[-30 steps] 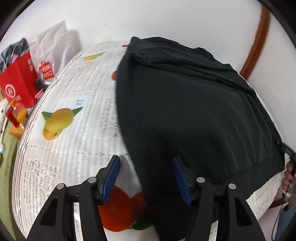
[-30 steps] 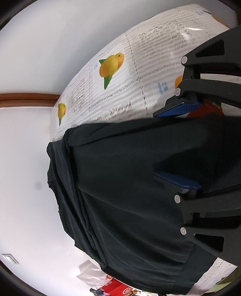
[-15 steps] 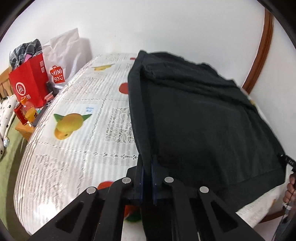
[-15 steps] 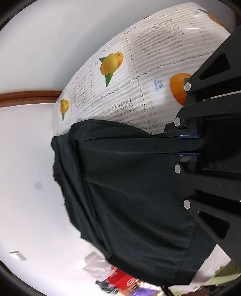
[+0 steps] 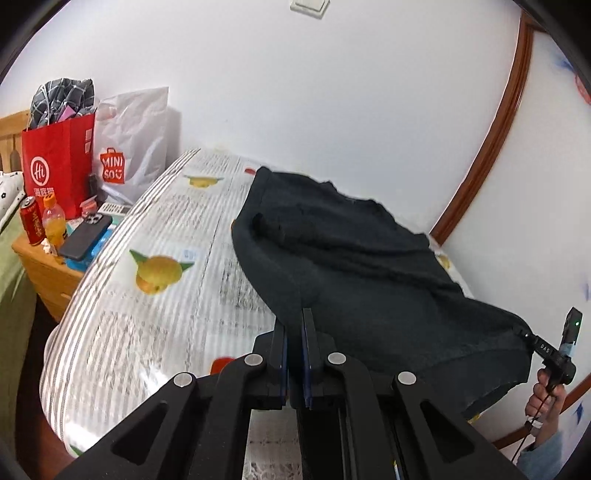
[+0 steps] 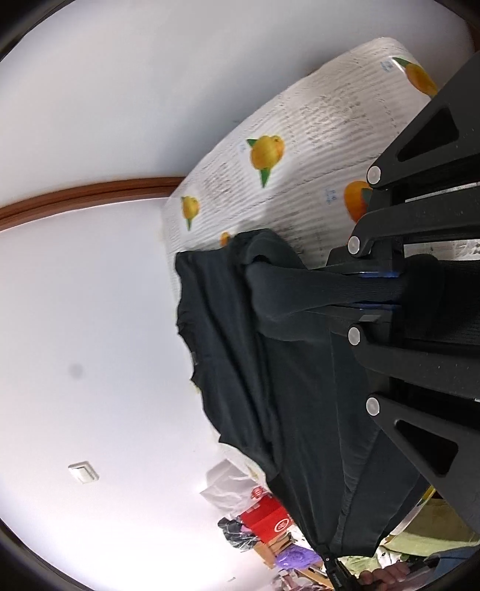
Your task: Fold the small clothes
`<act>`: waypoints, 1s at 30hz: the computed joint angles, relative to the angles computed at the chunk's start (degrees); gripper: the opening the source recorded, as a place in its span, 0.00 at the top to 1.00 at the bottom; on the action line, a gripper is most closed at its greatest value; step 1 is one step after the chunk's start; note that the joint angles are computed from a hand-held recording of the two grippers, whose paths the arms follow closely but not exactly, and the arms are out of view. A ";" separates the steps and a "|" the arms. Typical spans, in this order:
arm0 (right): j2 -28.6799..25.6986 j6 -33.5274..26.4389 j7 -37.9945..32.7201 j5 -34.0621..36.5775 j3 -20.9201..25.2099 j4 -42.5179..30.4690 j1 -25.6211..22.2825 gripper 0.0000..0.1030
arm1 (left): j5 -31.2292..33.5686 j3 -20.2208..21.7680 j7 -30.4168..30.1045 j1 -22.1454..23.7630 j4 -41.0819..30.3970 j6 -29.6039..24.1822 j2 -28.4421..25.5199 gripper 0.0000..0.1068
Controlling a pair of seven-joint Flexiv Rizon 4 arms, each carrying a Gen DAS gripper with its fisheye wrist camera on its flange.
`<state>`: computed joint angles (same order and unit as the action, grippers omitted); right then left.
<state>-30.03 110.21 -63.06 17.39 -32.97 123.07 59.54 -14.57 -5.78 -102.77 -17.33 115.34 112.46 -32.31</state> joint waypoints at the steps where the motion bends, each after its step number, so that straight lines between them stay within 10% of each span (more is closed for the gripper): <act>1: 0.13 0.67 0.11 -0.10 0.78 -0.34 -0.84 0.92 | 0.42 -0.51 -0.18 0.67 -0.44 0.44 -0.23 0.94; 15: -7.51 -5.74 5.16 -7.51 4.54 -20.14 -13.49 0.92 | -7.18 12.49 6.61 -8.10 -21.93 -10.51 -8.92 0.94; 30: -27.42 -23.30 15.67 -26.27 20.16 -54.17 -34.76 0.92 | -3.67 30.46 -6.20 -10.23 -57.40 -38.68 -29.76 0.94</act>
<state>-57.45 86.91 -47.38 -8.89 -12.81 68.90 24.78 -18.24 24.68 -108.97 -27.56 57.93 73.78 -62.07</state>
